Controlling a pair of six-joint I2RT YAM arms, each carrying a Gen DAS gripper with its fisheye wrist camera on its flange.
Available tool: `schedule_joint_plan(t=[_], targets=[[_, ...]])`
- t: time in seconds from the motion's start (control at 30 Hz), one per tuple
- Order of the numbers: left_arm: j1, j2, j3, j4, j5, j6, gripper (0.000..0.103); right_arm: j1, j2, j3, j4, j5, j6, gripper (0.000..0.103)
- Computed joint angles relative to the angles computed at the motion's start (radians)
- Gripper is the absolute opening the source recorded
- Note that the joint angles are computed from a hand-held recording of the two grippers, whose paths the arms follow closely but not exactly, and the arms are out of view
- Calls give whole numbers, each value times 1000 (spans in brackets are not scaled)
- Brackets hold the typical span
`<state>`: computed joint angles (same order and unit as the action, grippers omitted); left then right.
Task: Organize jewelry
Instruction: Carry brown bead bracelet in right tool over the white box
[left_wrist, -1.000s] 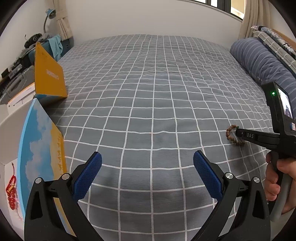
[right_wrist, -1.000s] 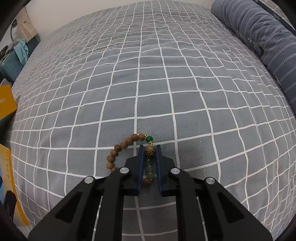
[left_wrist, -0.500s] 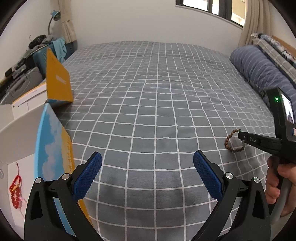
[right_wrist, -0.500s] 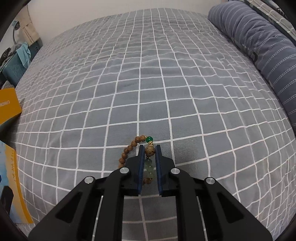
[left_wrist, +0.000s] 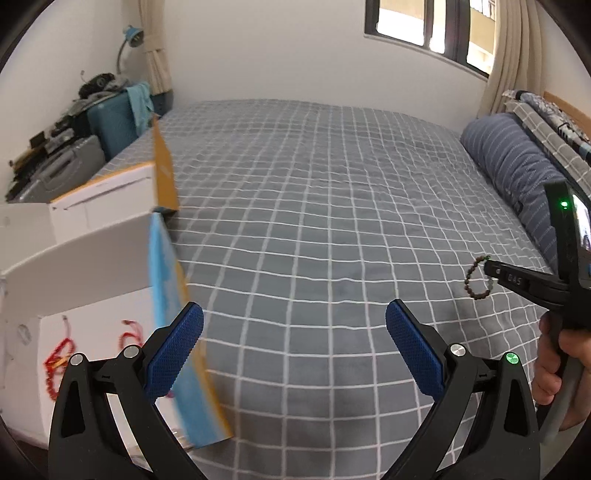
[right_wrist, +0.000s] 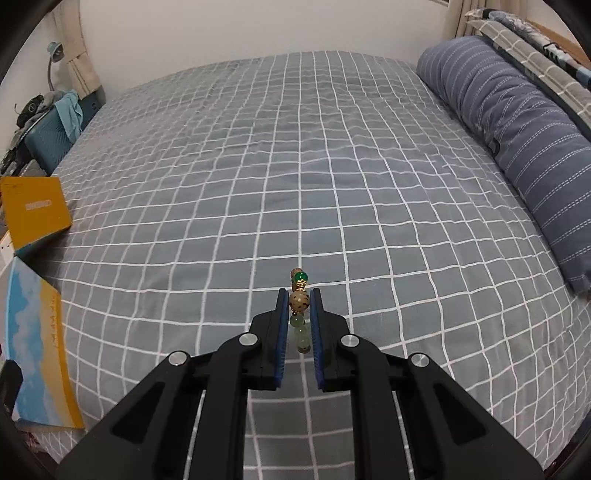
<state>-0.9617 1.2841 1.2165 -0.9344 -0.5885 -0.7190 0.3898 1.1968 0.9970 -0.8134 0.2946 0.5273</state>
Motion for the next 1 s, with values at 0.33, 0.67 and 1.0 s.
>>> schedule_joint_plan(t=[0.33, 0.67, 1.0], targets=[[58, -221, -36, -161, -37, -12, 97, 242, -49, 108, -161, 131, 146, 11], [192, -404, -51, -292, -29, 46, 97, 513, 101, 312, -276, 276, 313, 11], [419, -552, -50, -336, 59, 217, 97, 691, 336, 589, -362, 362, 384, 11]])
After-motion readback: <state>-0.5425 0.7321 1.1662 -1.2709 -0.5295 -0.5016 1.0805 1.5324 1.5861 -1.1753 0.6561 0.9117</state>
